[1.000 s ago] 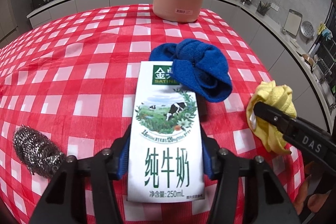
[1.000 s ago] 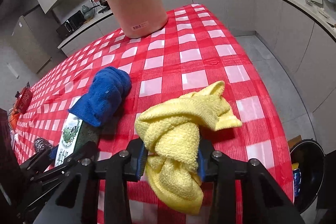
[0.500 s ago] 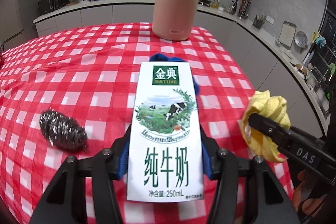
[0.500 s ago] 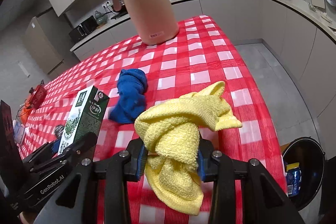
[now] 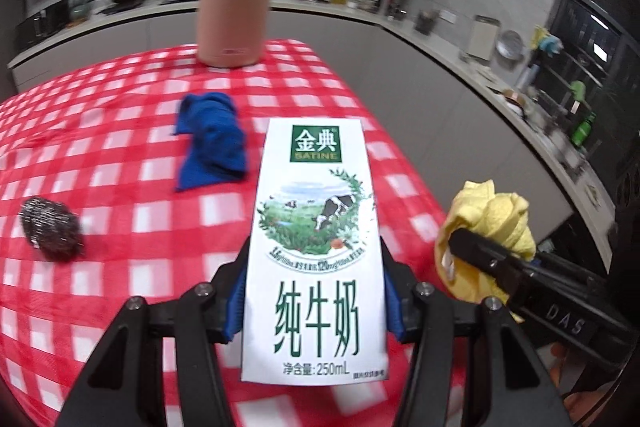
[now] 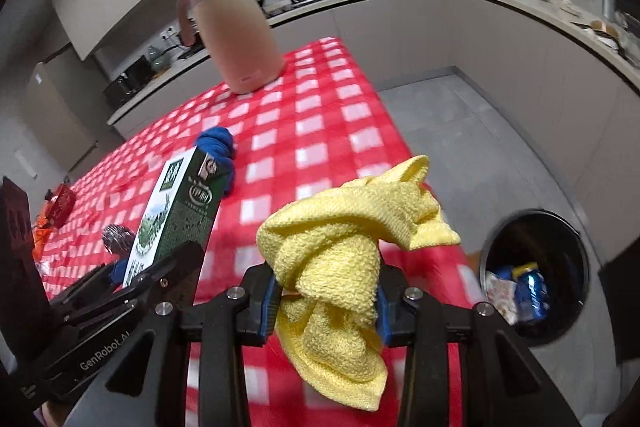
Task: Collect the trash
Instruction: 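Carry carton and yellow cloth over the black bin and open both tools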
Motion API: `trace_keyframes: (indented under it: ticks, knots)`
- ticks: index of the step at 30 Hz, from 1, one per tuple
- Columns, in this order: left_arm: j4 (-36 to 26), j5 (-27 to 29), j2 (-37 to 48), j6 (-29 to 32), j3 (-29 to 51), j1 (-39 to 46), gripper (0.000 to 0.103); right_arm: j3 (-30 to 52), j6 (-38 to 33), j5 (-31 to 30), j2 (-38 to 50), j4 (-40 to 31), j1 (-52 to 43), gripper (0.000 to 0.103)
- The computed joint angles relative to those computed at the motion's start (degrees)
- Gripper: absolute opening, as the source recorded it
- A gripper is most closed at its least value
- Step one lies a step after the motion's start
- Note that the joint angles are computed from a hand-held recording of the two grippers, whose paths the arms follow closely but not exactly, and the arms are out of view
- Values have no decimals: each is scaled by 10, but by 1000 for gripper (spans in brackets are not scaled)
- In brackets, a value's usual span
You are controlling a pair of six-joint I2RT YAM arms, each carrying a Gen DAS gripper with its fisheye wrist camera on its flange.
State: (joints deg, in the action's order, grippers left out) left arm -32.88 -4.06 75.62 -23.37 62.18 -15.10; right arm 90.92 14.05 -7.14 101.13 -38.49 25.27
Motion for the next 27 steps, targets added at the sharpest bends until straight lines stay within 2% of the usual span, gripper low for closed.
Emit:
trace_keyframes:
  ticks: [5,9,14,19,27]
  knots:
    - [-4,-9,13,-16,16,-50,56,-58,11,2,-58,0,-24,41]
    - [-7,-35,42,-26,53,-99,56,-84,2,-18,-89,5,-63,41]
    - [1,-79,121,-65,126,-172,56,-99,-50,-69,-102,1,-147,40]
    - [-10,-87,236,-126,237,-226,56,-50,-153,-135,-53,-36,-279,40]
    - [-60,-89,420,-177,429,-273,56,80,-259,-173,87,-87,-405,40]
